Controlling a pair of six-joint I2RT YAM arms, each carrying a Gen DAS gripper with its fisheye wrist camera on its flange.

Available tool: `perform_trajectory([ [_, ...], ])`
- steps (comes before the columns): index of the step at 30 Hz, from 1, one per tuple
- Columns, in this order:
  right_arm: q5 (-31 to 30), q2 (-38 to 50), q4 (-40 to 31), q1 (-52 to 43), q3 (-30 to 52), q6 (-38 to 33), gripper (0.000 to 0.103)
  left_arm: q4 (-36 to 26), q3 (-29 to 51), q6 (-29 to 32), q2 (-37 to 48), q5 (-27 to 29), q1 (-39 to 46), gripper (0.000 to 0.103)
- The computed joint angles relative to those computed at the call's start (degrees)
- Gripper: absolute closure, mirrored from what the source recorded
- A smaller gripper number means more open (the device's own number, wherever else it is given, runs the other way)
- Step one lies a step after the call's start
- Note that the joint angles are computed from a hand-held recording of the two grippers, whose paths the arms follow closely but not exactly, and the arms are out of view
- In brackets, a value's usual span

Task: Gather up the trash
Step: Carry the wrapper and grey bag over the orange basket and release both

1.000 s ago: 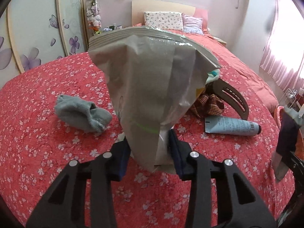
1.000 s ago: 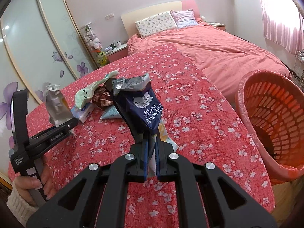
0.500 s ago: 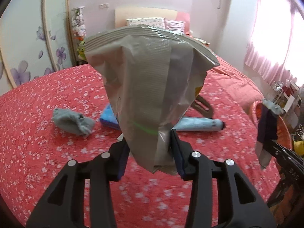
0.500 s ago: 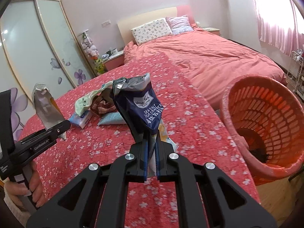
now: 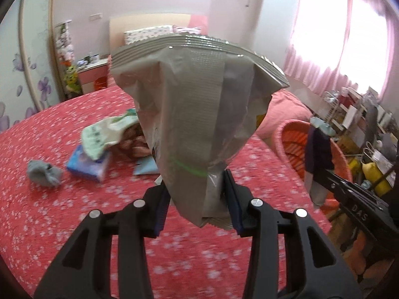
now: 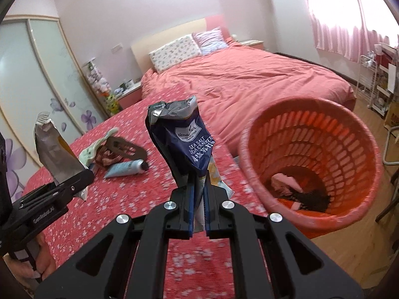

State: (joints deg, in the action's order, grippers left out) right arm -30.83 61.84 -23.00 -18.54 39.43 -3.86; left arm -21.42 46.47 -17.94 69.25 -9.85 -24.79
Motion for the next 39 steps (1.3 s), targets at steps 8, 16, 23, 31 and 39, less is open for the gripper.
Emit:
perform_trajectory([
  [8,-5.16,4.45,0.24,-11.63,3.59,-2.73,0.097,3.38,7.02,-2.55,9.00,0.55,-8.66,0.062],
  [16,-8.55,13.27,2.95,-20.92,9.27,-2.81,0.097,6.16,16.29,-2.43,20.41,2.13,-15.47,0.062],
  [23,-9.74,20.85,5.26,-23.91,13.69,-0.91,0.097,6.37,26.18,-1.42,31.48,5.01,-17.69,0.062],
  [31,-10.57,27.14,6.62,-24.52,16.86,-0.27,0.096,4.57,36.07,-1.75,42.03,6.44,-18.33,0.055],
  [39,-11.21,29.60,5.04,-25.35,18.07,-1.22,0.066,2.95,38.61,-2.41,45.76,6.55,-17.79,0.038],
])
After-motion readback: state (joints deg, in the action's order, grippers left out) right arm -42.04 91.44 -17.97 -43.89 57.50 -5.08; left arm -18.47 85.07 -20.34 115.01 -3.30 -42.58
